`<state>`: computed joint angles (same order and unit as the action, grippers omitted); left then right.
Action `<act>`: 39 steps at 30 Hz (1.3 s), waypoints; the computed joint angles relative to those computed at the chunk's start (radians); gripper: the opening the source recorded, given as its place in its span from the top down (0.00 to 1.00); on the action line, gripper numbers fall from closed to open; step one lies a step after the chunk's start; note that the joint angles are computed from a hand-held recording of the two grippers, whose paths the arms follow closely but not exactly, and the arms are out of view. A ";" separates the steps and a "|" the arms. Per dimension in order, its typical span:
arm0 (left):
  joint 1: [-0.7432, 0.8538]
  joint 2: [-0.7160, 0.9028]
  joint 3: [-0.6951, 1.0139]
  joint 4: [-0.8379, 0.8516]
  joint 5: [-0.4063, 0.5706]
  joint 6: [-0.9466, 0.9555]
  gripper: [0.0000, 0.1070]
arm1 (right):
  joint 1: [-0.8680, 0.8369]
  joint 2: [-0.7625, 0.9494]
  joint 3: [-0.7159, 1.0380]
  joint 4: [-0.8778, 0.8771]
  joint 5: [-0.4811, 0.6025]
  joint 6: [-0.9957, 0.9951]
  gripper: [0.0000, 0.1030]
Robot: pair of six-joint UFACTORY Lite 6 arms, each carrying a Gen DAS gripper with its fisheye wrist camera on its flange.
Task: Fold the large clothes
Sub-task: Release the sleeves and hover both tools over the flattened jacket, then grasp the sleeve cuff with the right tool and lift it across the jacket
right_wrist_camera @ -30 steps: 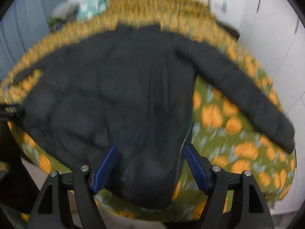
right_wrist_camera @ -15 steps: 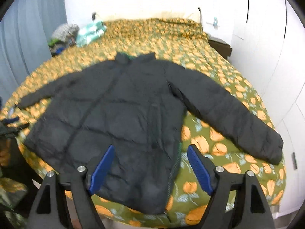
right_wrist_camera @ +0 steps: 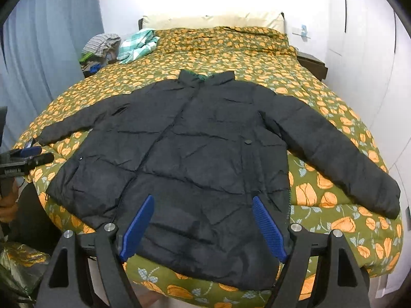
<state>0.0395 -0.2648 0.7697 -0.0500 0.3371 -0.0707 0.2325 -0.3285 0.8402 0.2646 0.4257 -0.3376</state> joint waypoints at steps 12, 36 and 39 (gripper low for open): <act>0.057 -0.037 -0.062 0.081 -0.010 -0.095 0.08 | -0.081 0.005 0.003 -0.073 -0.011 0.053 0.22; -0.040 -0.001 0.006 0.343 0.048 -0.367 0.08 | -1.004 1.038 0.827 0.747 0.285 -0.311 0.22; -0.030 0.023 0.012 0.316 0.053 -0.353 0.08 | -1.005 1.132 0.949 0.780 0.231 -0.236 0.22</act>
